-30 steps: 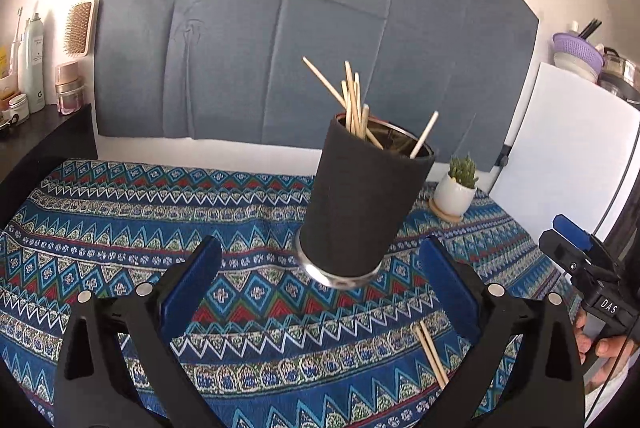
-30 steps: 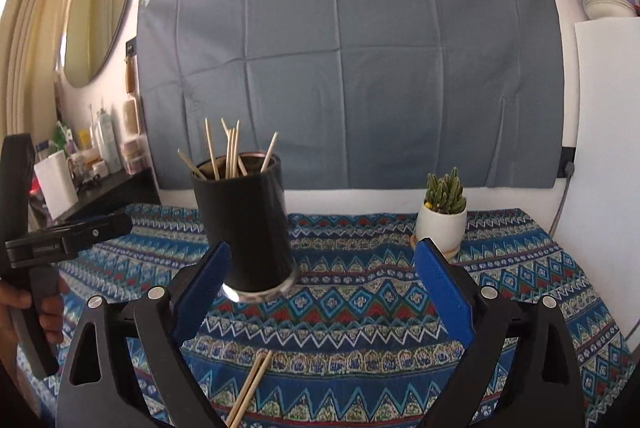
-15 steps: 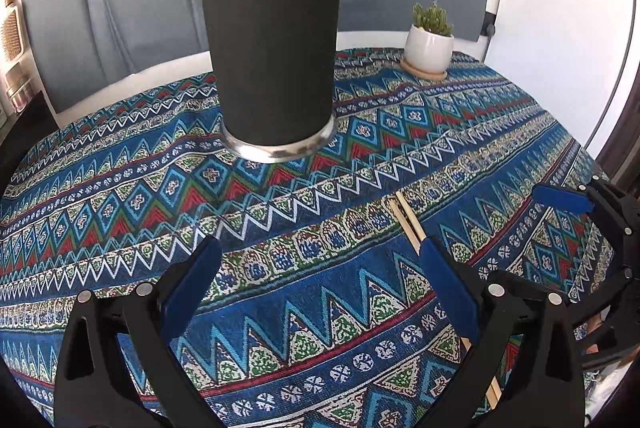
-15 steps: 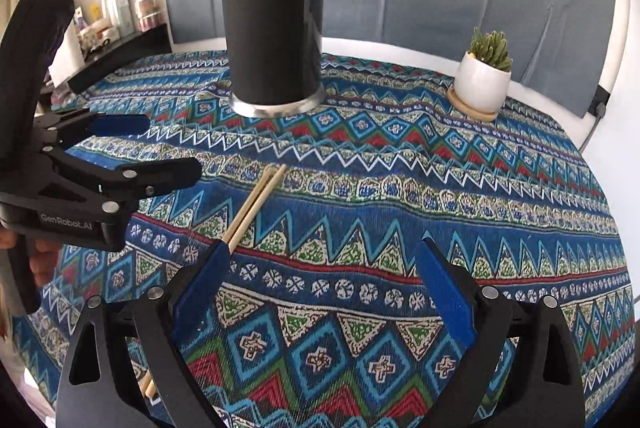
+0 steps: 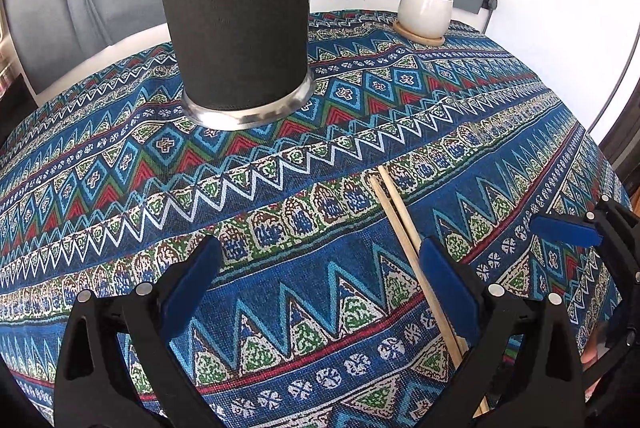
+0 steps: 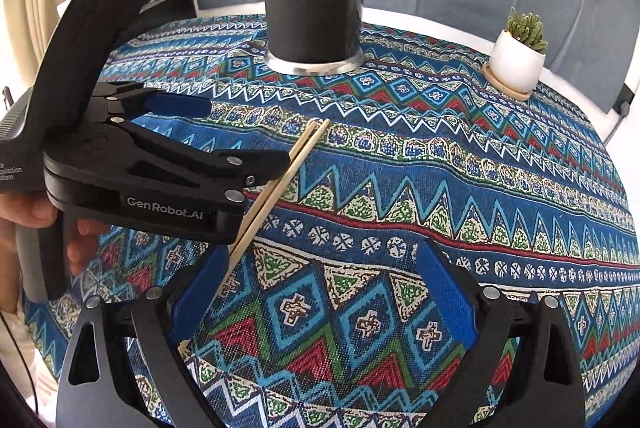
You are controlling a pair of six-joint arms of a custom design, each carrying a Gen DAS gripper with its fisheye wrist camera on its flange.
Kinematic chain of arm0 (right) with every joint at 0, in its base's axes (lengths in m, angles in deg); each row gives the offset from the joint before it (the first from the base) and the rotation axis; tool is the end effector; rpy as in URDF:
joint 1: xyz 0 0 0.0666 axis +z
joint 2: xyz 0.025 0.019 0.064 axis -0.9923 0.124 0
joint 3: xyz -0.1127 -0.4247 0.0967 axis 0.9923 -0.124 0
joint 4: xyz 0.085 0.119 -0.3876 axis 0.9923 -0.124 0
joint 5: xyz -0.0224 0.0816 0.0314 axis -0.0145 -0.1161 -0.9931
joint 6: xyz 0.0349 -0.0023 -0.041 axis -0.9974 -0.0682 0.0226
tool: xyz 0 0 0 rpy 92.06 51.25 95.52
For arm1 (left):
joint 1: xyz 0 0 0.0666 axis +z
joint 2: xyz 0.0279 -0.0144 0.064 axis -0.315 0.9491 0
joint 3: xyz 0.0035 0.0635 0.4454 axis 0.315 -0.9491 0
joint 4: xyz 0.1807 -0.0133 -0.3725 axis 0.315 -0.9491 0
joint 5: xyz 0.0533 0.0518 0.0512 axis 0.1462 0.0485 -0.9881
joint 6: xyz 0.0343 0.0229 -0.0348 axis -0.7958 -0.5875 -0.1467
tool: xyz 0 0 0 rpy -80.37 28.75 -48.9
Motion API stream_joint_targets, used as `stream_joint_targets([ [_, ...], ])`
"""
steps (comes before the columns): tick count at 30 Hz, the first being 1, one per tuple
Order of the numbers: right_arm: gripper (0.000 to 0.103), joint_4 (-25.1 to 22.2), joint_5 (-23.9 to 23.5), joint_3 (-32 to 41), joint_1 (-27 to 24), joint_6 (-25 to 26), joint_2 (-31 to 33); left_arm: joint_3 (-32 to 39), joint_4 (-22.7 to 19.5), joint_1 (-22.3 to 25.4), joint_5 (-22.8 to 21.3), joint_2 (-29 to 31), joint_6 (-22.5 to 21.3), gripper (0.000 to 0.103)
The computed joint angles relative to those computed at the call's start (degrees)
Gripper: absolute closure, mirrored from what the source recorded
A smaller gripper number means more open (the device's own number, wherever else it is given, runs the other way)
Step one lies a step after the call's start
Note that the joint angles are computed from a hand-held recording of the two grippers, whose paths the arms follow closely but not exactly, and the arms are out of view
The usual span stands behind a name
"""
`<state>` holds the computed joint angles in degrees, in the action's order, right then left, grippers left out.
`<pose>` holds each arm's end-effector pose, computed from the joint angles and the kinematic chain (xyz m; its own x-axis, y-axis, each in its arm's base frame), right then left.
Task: Organize utensils
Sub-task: 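Lower both grippers to the last loose sticks and close each on one stick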
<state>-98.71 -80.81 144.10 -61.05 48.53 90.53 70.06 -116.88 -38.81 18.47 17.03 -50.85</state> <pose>0.5367 0.2157 0.3522 -0.7071 -0.3434 -0.6181 -0.4310 0.9023 -0.0081 0.5953 -0.2229 0.3694 -0.8064 0.1648 -0.5680 0.2543 0.9637 -0.0815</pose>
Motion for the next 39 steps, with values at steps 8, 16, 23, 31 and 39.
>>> stream_joint_targets([
  [8,0.008,0.7,3.6,-0.3,0.9,0.8,-0.2,2.2,-1.3,-1.3,-1.2,1.6,-1.8,0.006],
  [16,0.008,0.7,8.2,-0.7,1.9,2.9,-0.5,1.1,-1.1,-0.9,-0.8,0.8,-2.0,0.006],
  [23,0.008,-2.6,1.5,1.1,-0.3,-0.6,0.6,-2.5,-0.1,0.3,3.6,-2.2,-0.6,0.006],
  [31,0.008,-0.3,5.3,-1.1,0.6,2.6,-0.9,-2.3,-0.5,-1.2,-0.7,-1.7,-4.0,0.006],
  [39,0.008,-1.8,-0.8,-2.1,-2.8,4.2,-2.1,-2.5,-0.5,-1.2,-1.2,-1.7,-4.0,0.005],
])
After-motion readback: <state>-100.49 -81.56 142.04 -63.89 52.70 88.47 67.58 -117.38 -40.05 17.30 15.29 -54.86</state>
